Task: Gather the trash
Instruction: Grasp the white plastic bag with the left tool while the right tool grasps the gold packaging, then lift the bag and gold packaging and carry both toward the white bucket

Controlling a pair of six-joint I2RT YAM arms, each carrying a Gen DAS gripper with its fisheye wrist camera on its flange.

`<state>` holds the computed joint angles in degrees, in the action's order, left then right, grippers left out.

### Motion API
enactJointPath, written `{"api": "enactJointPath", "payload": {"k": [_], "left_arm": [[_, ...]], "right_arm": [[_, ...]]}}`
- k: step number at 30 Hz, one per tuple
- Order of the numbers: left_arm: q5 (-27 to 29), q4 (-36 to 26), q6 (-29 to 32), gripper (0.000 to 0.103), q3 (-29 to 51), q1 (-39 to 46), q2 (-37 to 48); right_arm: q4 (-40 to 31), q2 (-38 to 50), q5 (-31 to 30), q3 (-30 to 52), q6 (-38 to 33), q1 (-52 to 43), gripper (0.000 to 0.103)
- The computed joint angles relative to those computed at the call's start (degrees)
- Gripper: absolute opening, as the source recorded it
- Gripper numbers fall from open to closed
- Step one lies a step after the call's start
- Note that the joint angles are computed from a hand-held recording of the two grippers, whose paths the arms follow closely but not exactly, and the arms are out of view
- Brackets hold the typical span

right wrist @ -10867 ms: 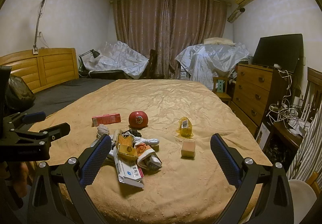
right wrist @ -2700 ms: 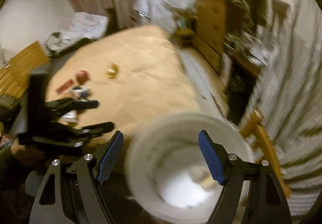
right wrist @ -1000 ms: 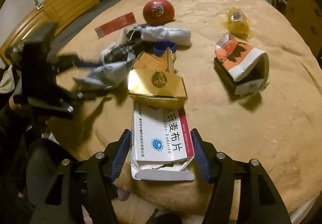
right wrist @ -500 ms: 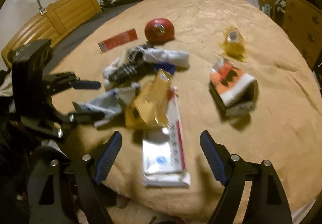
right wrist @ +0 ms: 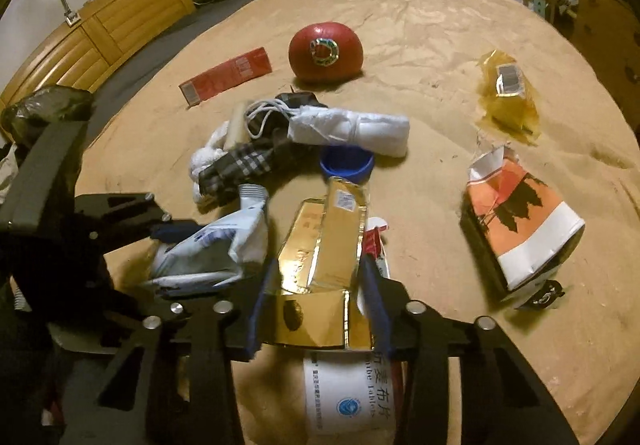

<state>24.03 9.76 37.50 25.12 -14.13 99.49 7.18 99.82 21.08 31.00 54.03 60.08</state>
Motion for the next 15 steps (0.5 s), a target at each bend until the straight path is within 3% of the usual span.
{"api": "enactJointPath", "payload": {"k": [3,4,10,15], "left_arm": [[1.2,1.3,-1.6,0.035,-3.0,1.7,-4.2],[2.0,1.4,-2.3,0.034,-4.1,2.7,-6.1],[6.1,-1.2,-6.7,0.033,-8.4,8.8,-17.0],[6.1,-5.7,-15.8,0.033,-10.6,12.7,-29.7]], "right_arm": [[-1.3,-1.2,3.5,-0.2,1.2,2.3,0.030],[-1.6,-1.8,4.4,-0.5,1.5,3.0,0.021],[-8.6,-8.0,14.2,-1.5,8.6,10.3,0.021],[-22.2,-11.2,25.7,1.5,21.0,19.2,0.021]]}}
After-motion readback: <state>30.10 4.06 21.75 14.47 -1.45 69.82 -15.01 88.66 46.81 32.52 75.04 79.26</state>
